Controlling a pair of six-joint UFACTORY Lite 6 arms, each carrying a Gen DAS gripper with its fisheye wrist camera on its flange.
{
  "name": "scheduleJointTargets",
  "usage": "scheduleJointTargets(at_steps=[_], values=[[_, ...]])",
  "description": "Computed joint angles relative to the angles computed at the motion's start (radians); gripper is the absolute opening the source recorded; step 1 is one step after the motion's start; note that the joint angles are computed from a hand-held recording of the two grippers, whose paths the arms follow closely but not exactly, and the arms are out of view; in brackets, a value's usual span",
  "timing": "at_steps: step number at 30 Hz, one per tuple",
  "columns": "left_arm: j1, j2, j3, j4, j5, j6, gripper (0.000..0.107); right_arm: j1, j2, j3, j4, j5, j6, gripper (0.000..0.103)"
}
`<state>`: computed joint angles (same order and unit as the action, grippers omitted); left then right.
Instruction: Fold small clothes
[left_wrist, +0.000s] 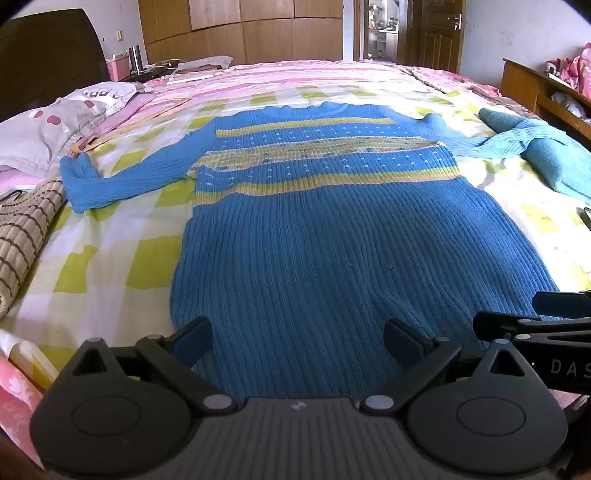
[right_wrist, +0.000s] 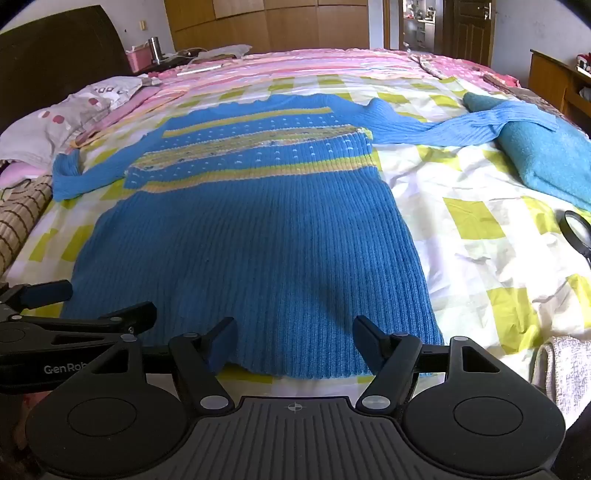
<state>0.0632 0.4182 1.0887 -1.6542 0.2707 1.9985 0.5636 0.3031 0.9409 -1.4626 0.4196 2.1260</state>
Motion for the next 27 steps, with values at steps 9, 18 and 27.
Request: scheduleJointTargets(at_steps=[9, 18, 27], values=[[-0.001, 0.027, 0.020, 0.070, 0.008, -0.078, 0.103, -0.006, 0.009, 0.006, 0.013, -0.008, -0.015, 0.070], [0.012, 0.057, 0.055, 0.225, 0.035, -0.238, 0.102, -0.012, 0.015, 0.013, 0.046, -0.014, -0.055, 0.070], [0.003, 0.082, 0.073, 0.322, 0.027, -0.326, 0.102, -0.025, 0.032, 0.025, 0.062, -0.028, -0.082, 0.070]])
